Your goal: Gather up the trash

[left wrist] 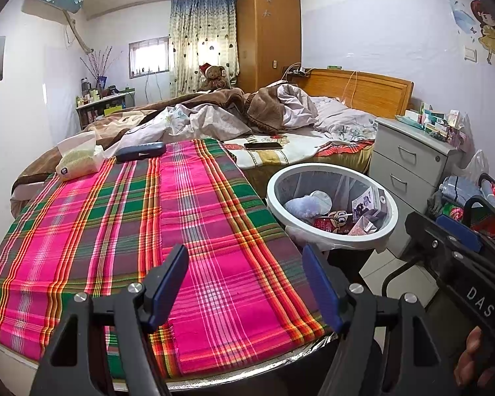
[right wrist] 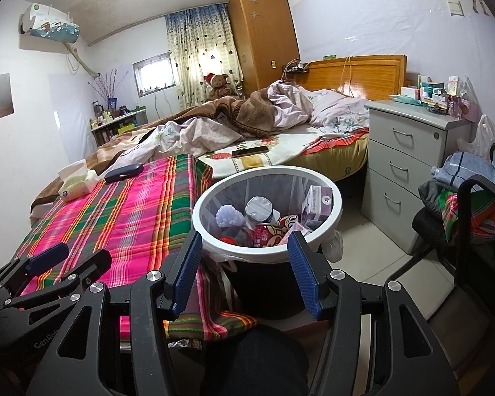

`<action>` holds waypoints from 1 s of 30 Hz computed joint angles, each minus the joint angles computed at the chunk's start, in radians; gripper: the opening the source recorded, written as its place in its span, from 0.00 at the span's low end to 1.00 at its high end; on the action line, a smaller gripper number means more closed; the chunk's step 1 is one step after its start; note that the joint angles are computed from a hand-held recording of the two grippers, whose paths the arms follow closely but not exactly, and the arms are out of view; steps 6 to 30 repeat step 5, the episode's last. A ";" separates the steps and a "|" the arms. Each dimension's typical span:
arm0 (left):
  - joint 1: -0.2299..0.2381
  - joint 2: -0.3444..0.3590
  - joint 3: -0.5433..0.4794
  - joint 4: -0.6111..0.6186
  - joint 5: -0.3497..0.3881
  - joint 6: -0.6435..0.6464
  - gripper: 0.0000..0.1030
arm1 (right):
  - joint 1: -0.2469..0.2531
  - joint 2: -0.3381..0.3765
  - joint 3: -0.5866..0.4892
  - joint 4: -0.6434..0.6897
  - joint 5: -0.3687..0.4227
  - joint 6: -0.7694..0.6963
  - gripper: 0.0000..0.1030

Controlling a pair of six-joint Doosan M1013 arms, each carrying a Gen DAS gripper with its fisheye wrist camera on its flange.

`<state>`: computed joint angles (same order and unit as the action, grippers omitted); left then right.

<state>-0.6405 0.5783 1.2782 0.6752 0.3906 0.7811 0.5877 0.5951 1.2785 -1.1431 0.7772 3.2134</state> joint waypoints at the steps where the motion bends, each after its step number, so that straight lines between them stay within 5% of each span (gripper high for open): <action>1: -0.001 0.002 -0.002 0.001 0.001 -0.002 0.71 | 0.001 0.000 -0.001 0.001 0.001 0.000 0.54; 30: -0.001 0.002 -0.002 0.000 0.003 -0.001 0.71 | 0.000 0.000 -0.001 0.004 -0.001 -0.002 0.54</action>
